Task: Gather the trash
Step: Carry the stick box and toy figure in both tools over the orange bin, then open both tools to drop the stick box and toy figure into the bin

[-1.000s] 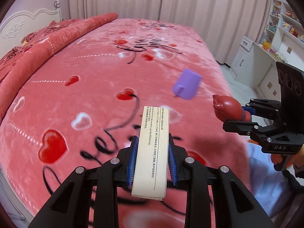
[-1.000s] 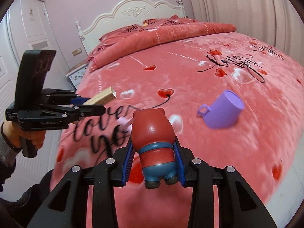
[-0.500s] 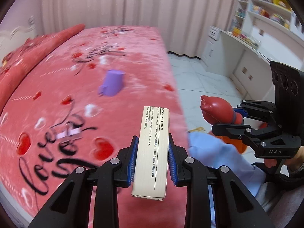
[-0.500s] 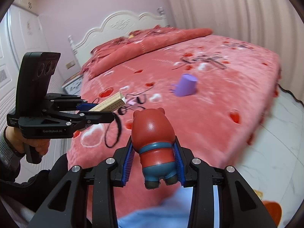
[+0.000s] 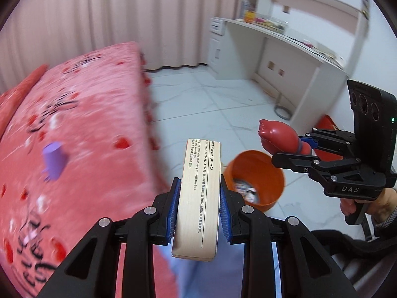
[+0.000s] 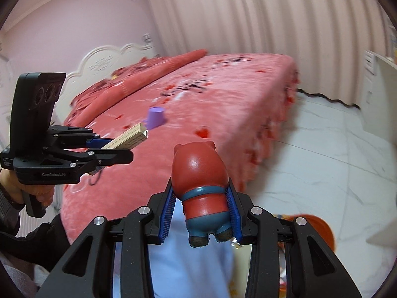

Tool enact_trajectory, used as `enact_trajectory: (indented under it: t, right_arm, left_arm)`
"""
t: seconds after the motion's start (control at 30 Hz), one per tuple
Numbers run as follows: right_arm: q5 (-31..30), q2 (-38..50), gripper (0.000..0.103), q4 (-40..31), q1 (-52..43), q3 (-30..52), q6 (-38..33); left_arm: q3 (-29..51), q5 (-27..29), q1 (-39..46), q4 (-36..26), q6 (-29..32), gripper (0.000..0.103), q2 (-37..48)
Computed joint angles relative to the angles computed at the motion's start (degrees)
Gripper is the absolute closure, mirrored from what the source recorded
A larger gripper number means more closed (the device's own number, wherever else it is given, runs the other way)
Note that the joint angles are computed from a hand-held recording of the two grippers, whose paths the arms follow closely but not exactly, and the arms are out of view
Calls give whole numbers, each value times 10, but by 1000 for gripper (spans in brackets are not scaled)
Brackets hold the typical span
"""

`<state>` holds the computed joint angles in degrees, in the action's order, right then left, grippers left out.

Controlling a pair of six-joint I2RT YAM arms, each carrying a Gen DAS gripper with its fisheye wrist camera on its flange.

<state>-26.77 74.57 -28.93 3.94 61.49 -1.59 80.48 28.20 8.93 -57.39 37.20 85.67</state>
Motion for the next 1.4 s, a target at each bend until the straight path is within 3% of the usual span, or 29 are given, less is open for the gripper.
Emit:
enact_trajectory:
  t: [0.23, 0.47, 0.77, 0.9, 1.4]
  right_arm:
    - [-36, -9, 65, -14, -160, -50, -58]
    - [-46, 65, 64, -1, -277, -84, -114]
    - [-26, 177, 60, 63, -271, -80, -91]
    - [-19, 200, 44, 79, -273, -74, -86]
    - [-61, 136, 42, 51, -364, -91, -72]
  left_arm:
    - [-15, -30, -146, 44, -49, 72, 41]
    - [-5, -47, -221, 66, -72, 72, 106]
    - [33, -69, -246, 52, -71, 72, 171]
    - [45, -80, -261, 51, -81, 72, 190]
    - [65, -91, -312, 57, -106, 72, 240]
